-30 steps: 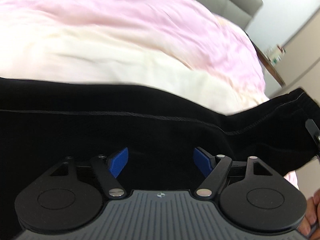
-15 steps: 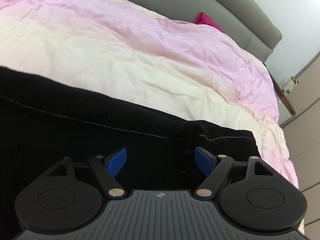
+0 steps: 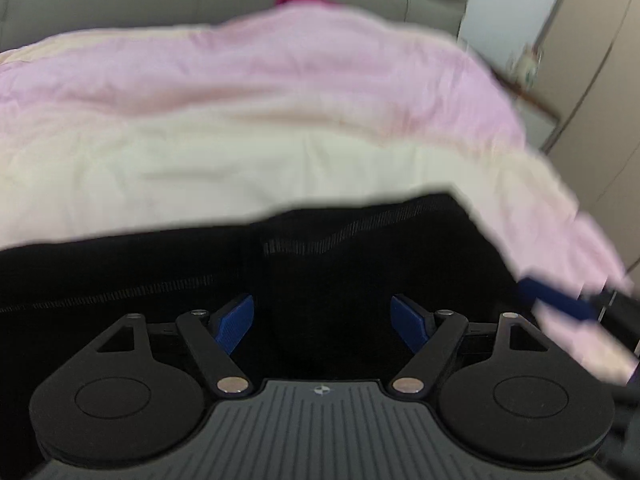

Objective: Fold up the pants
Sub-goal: 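Lift and fold the pants over with the right gripper, then release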

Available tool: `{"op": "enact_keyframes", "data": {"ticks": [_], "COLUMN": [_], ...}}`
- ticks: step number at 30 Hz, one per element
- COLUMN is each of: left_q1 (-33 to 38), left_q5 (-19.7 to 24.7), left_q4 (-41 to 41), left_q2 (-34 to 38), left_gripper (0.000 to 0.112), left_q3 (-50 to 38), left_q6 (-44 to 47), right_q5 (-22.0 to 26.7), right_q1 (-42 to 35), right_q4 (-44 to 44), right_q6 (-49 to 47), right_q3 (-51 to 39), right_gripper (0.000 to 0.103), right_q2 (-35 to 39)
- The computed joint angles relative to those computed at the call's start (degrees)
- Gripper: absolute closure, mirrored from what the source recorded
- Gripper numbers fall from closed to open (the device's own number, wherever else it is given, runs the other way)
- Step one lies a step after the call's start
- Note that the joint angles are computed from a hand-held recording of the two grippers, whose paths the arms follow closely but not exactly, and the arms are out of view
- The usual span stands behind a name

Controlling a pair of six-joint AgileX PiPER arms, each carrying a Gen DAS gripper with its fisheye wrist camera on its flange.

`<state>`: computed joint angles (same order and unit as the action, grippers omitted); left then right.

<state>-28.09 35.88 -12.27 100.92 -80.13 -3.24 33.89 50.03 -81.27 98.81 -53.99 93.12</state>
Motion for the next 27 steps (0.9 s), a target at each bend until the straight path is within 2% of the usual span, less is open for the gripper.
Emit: {"op": "enact_keyframes", "data": {"ticks": [1, 2, 4, 6, 8, 10, 11, 13, 15, 17, 20, 24, 27], "left_q1": [-1.19, -2.19, -3.95, -4.65, -4.61, -3.16, -1.59, 3.43, 10.02, 16.97, 34.16, 57.08, 74.26], "left_q5": [2.64, 3.27, -0.64, 0.44, 2.02, 4.37, 5.1, 6.09, 8.76, 11.23, 17.12, 25.82, 30.56], "left_q4": [3.07, 4.72, 8.43, 9.98, 10.14, 7.41, 4.31, -4.85, -11.04, -10.82, -15.84, -17.15, -20.23], "left_q2": [1.45, 2.11, 0.54, 0.77, 0.9, -0.26, -1.71, -6.75, -12.91, -18.6, -24.94, -26.71, -23.82], "left_gripper": [0.024, 0.024, 0.024, 0.023, 0.022, 0.023, 0.023, 0.022, 0.022, 0.022, 0.022, 0.021, 0.02], "left_q3": [-0.91, -0.17, 4.01, 3.95, 3.23, 2.53, 3.22, 6.96, 10.82, 13.54, 16.03, 14.67, 12.65], "left_q6": [-1.26, -1.19, -2.42, -3.1, -3.11, -1.46, 0.46, 7.54, 15.16, 19.04, 28.45, 32.24, 39.9], "right_q5": [0.52, -0.16, -1.71, -1.42, -0.49, -0.77, -1.33, -1.48, -0.96, 2.39, 7.12, 11.45, 13.57], "right_q1": [-1.15, -2.01, -3.82, -3.58, -1.92, -1.38, -3.99, -3.93, -2.65, 1.12, 7.8, 16.02, 20.08], "right_q4": [1.55, 3.17, 10.47, 16.06, 13.05, 7.55, 7.55, 6.76, 3.66, 1.65, 1.7, 4.18, 9.54], "right_q6": [-0.38, -1.12, -7.87, -12.38, -8.01, -2.68, -3.45, -0.27, 4.01, 6.53, 9.25, 12.22, 8.02], "right_q3": [-0.43, -0.57, -1.66, -2.13, -0.95, 0.91, -0.36, 0.68, 2.45, 2.93, 2.45, -4.42, -15.17], "right_gripper": [0.064, 0.065, 0.065, 0.064, 0.064, 0.064, 0.064, 0.064, 0.065, 0.065, 0.065, 0.065, 0.065], "right_q2": [0.81, 1.45, 3.41, 6.26, 8.46, 9.22, 9.81, 7.64, 5.11, 3.85, 2.99, 7.39, 13.97]}}
